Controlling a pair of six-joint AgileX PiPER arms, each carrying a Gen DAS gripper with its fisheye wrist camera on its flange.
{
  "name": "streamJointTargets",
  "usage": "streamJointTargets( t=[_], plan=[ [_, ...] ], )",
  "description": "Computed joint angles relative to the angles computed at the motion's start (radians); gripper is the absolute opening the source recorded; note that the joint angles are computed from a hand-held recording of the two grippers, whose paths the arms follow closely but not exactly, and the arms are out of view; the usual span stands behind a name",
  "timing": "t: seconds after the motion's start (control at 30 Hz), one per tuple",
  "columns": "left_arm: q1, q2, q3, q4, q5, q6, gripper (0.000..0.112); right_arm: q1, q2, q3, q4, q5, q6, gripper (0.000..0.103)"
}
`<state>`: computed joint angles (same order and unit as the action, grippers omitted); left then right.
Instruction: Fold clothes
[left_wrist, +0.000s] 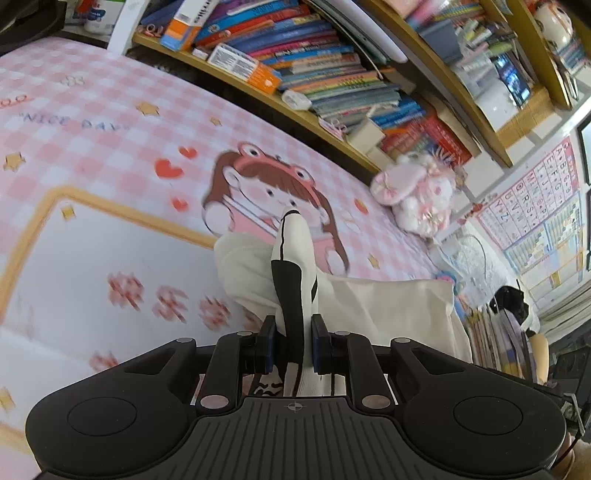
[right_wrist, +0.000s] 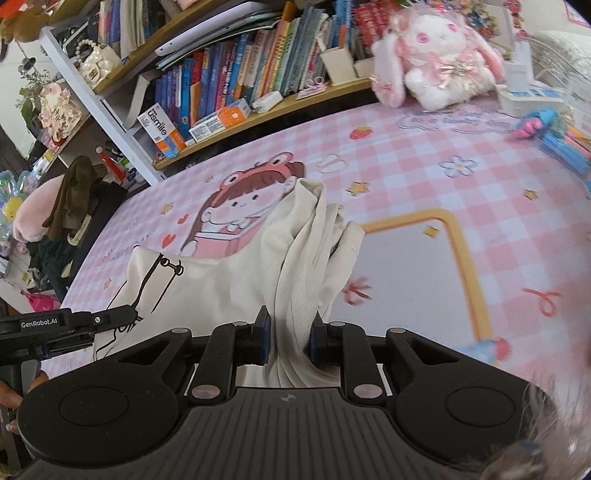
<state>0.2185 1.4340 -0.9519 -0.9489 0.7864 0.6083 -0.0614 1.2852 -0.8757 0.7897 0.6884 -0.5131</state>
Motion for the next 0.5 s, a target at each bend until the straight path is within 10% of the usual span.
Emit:
streamJointTargets(
  t=[0.5],
  plan=[
    [0.175, 0.352, -0.434, -0.033, 0.211, 0.085, 0.017, 0.331, 0.278, -0.301, -0.354, -0.188, 0.520, 0.017]
  ],
)
